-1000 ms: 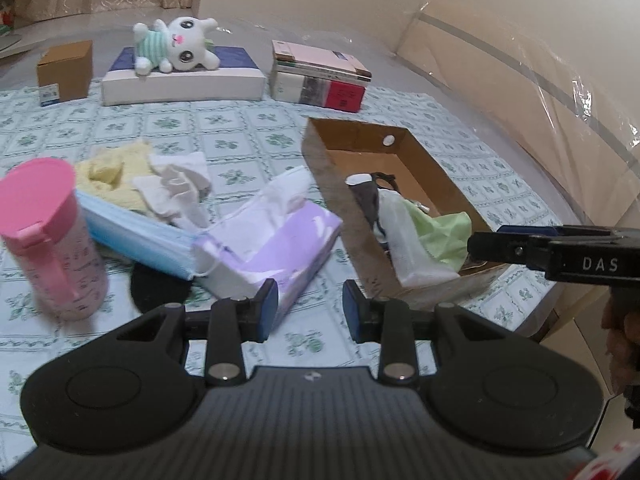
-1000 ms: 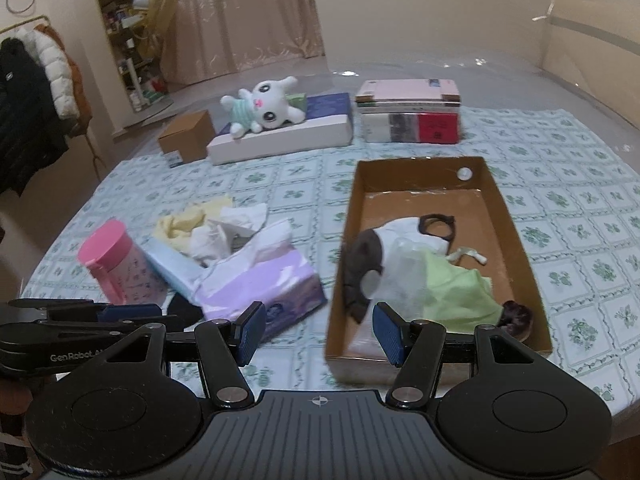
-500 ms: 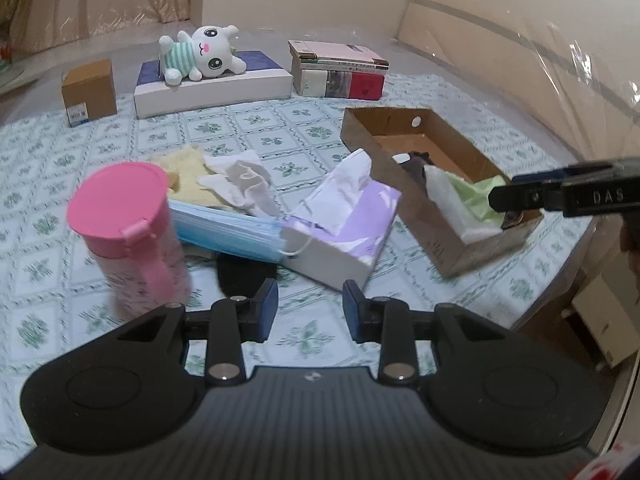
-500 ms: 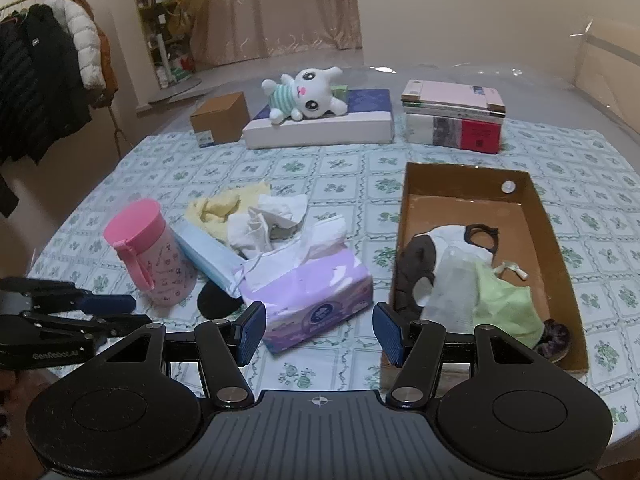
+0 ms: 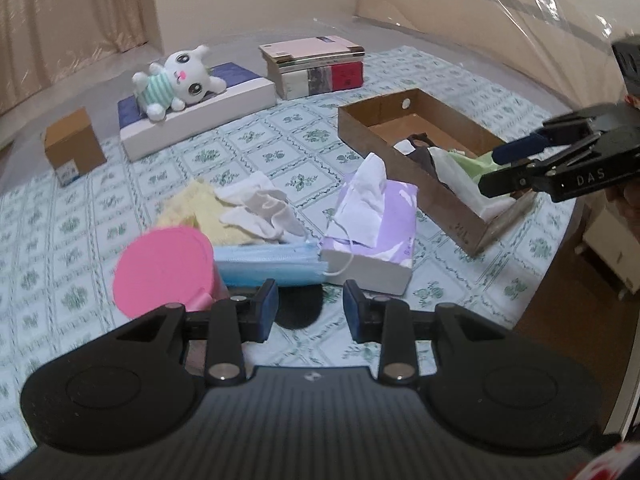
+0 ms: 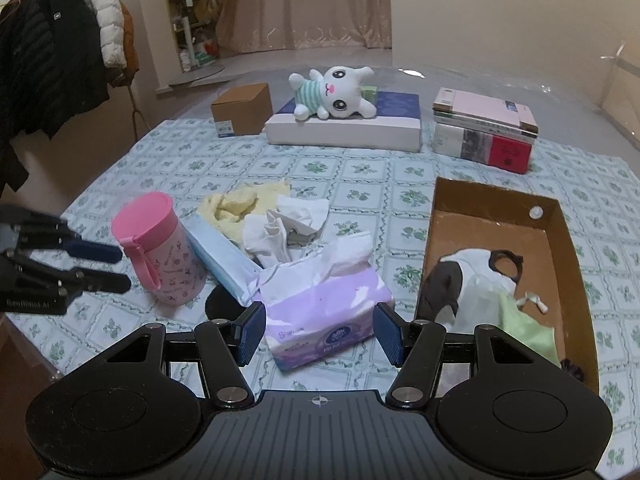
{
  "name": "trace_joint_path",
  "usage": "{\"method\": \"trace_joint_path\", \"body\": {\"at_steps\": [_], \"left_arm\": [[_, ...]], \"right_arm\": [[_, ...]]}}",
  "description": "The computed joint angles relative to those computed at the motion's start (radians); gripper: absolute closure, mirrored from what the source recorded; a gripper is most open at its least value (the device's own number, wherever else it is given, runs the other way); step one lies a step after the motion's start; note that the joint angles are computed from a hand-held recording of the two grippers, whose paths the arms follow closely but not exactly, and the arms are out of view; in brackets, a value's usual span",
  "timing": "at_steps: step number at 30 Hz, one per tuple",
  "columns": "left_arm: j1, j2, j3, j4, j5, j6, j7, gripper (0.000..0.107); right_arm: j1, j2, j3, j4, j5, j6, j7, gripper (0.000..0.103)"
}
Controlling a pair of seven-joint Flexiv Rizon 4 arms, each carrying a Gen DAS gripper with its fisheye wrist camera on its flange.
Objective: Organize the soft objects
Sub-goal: 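Withdraw both tools from the box back toward the pile, then grasp the blue face mask with the left tool while the right tool grasps the white cloth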
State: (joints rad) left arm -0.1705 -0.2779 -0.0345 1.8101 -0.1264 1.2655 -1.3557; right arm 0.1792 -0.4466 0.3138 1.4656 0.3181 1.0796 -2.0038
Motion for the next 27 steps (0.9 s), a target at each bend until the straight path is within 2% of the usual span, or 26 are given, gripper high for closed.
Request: {"method": "trace_joint_path", "body": {"at_steps": [4, 8, 15, 18, 23, 27], "left_arm": [[0.025, -0.029, -0.012, -0.07, 0.007, -0.067, 0.1, 0.076], [0.05, -0.071, -0.026, -0.158, 0.009, -0.175, 0.249, 0.074], [0.06, -0.166, -0.011, -0.355, 0.056, -0.386, 0.445, 0.071], [0.067, -0.219, -0.011, -0.477, 0.056, -0.528, 0.518, 0.066], [0.058, -0.311, -0.01, -0.653, 0.089, -0.689, 0.654, 0.045], [0.051, -0.404, -0.003, -0.807, 0.102, -0.836, 0.745, 0.044]], "right_arm": [[0.007, -0.032, 0.001, -0.048, -0.016, -0.029, -0.02, 0.044], [0.016, -0.065, 0.004, -0.101, -0.031, -0.06, -0.046, 0.044], [0.035, -0.146, 0.005, -0.23, -0.056, -0.146, -0.107, 0.044], [0.046, -0.186, 0.004, -0.294, -0.065, -0.195, -0.132, 0.044], [0.072, -0.249, -0.01, -0.386, -0.082, -0.242, -0.147, 0.044], [0.089, -0.301, -0.014, -0.467, -0.091, -0.29, -0.158, 0.044]]}}
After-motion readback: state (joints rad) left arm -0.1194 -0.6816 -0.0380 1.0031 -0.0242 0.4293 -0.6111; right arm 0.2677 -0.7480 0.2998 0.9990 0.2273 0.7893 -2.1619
